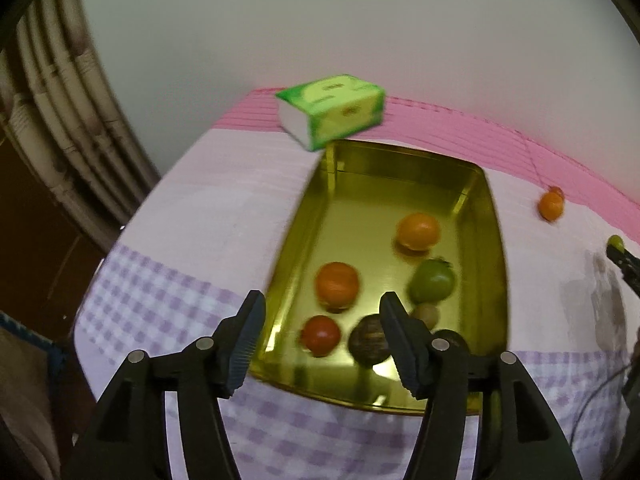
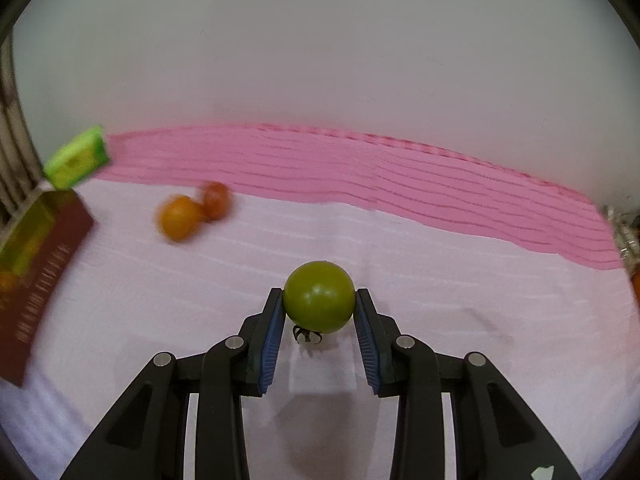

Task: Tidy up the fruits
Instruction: 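Lower the green tomato into the gold tray and open the right gripper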

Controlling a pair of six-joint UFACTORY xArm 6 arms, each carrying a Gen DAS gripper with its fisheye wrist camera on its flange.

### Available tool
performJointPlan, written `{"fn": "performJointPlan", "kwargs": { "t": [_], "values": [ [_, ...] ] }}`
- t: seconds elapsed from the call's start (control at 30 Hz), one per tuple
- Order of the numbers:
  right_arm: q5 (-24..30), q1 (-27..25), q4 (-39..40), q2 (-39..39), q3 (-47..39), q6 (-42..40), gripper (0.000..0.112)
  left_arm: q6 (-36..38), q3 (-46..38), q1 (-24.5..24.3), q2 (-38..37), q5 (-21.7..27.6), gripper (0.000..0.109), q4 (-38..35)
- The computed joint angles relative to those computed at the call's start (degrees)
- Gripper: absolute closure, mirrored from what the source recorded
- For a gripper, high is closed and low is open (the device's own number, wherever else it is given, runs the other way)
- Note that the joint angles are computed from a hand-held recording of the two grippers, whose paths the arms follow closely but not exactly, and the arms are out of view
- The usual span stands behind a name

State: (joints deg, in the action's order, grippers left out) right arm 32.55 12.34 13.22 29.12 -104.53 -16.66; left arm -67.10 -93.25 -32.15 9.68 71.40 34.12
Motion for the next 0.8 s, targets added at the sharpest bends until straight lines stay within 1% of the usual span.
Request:
{"fn": "performJointPlan", "kwargs": {
  "t": [0.1, 0.23, 0.3, 0.37, 0.47, 0.6, 0.8],
  "values": [
    [1.04, 2.28, 5.17, -1.38, 0.2, -3.37, 0.08, -1.68, 2.97, 0.02, -2.25, 0.72, 0.046, 1.15],
    [3.73, 6.78, 12.19, -2.59, -0.82, -9.06, 0.08, -3.02, 5.62, -0.02, -4.28, 1.83, 0.046, 1.99],
    [4.84, 9.25, 14.02, -2.82, -1.47, -11.59, 0.08, -4.11, 7.13, 0.23, -5.49, 1.5, 0.046, 1.91],
    [5.86, 11.22, 14.95, -2.61, -2.38, -12.85, 0.08, -5.28, 8.96, 0.82, -6.9, 0.25, 0.045, 1.31],
    [7.13, 14.31, 15.51, -2.21, -3.47, -14.74, 0.08, -6.17, 9.95, 1.19, -7.66, 0.02, 0.045, 1.11],
    [8.52, 17.16, 14.94, -1.1, -4.88, -15.59, 0.08, -6.97, 9.96, 1.44, -7.89, 1.25, 0.045, 0.81],
    [8.68, 20.26, 12.47, -0.36, -4.56, -15.56, 0.08, -8.74, 10.36, 1.35, -8.82, 2.95, 0.045, 2.35]
  ]
}}
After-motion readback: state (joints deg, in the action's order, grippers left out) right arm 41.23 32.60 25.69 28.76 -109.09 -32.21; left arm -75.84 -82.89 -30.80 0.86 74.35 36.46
